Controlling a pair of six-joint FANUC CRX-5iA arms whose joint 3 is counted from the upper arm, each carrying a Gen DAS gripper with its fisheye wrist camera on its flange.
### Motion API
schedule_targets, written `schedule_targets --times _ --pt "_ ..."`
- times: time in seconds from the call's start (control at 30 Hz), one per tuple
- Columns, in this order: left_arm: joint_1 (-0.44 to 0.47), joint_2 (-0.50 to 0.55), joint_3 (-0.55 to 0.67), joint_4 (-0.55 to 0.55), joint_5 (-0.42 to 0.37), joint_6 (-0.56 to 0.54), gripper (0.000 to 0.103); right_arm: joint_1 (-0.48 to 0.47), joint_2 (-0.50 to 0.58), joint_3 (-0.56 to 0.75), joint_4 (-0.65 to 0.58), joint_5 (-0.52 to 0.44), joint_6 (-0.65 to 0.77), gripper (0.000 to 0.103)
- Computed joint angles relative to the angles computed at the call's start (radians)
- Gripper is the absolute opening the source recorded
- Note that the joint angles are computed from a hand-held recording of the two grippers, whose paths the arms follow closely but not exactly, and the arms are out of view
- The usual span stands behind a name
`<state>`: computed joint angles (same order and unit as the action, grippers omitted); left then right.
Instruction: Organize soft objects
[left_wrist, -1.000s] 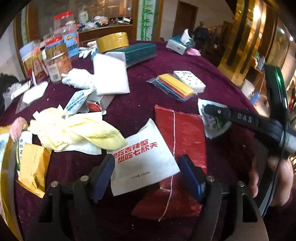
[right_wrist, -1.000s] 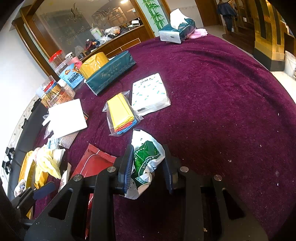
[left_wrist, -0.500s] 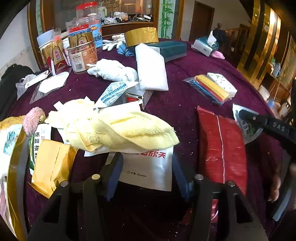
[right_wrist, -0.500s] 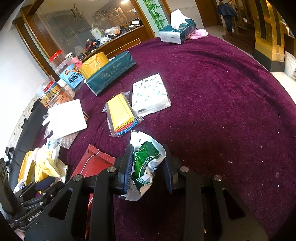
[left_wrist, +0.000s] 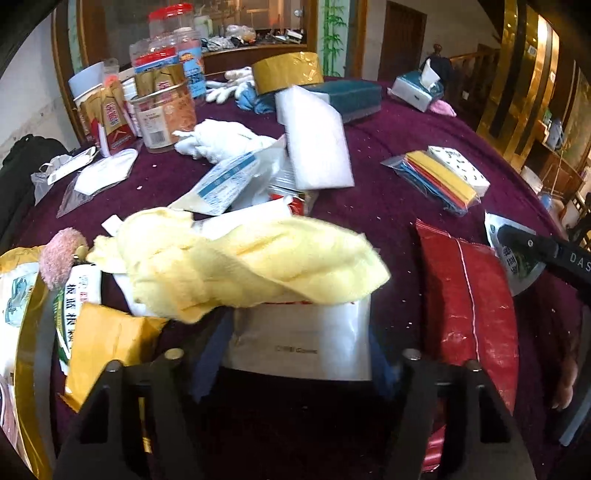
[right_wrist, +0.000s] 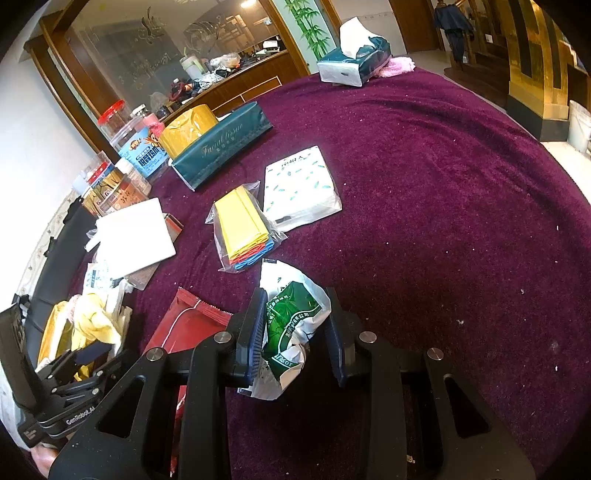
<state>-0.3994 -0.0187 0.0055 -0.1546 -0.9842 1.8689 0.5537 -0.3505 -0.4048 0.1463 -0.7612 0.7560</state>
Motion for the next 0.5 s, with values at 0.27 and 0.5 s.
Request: schedule_targets --times 0.27,0.5 --pt "0.081 -0.082 -0.136 0.209 0.145 -0.141 0.029 -0.024 0.021 0.065 -0.183 -0.018 0.204 0.028" --pt "0.103 -0.131 -0.19 0.285 0.165 -0.233 0.017 -0.233 0.057 0.159 -0.62 -0.079 0.447 0.028"
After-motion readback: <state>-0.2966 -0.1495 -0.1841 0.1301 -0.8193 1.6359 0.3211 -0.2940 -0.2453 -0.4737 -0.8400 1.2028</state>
